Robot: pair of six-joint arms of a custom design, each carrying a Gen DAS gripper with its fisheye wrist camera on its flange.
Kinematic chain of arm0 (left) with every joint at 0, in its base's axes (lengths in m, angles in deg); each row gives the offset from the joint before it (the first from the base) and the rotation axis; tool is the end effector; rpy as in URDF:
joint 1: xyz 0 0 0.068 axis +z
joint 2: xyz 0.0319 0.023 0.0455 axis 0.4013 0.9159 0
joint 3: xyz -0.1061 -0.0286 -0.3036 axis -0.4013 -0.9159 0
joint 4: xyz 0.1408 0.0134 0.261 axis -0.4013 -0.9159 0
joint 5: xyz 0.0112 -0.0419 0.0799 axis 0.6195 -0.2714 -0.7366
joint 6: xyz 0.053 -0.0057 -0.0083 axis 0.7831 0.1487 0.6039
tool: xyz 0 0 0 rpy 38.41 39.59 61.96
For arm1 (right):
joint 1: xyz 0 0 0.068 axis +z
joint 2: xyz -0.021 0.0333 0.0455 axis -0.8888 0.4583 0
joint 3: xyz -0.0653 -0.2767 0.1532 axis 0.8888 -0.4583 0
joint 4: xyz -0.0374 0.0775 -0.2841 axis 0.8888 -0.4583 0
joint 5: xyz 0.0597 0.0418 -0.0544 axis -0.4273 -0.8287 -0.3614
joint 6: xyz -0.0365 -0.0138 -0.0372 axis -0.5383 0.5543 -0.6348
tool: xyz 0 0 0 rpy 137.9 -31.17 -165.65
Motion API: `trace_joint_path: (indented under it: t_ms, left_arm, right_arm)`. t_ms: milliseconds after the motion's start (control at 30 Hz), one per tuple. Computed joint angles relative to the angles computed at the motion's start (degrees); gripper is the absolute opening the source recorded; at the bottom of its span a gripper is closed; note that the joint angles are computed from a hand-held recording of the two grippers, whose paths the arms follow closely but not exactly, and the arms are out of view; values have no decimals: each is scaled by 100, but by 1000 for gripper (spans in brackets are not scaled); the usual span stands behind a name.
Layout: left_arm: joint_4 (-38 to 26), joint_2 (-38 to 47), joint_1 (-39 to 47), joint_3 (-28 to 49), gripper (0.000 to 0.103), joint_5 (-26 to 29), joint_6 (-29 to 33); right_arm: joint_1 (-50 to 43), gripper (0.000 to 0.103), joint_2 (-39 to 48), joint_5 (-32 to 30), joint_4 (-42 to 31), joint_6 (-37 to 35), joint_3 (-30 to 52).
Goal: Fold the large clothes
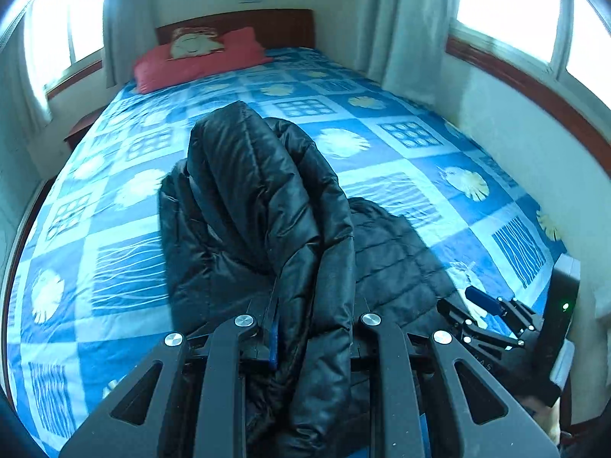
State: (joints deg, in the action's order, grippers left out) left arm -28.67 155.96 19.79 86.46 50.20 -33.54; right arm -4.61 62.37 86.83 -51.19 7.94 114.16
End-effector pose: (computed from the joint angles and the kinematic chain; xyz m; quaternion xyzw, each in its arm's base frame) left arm 0.3209 -0.0359 0.3133 0.2979 0.8887 -0.1352 0.3211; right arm 0.1887 0.2603 0.1997 0.2219 0.8988 0.0397 0.3760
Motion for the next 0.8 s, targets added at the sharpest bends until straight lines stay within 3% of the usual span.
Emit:
trace_joint_path:
  t_ms: [367,567,800]
  left_arm:
    - [756,157,-1666,-816,21,-758,-841]
    - [1305,219,-2104,-1282,22,-1095,-1090]
    - [1506,4,-2333,-1503,24,-1313,-1368]
  right_arm:
    - [-218,57,-734,-113,99,257,-963]
    - [-319,57,-912,-215,214,352,-1318]
    - [-376,57,-1134,-201,245,369,-1525]
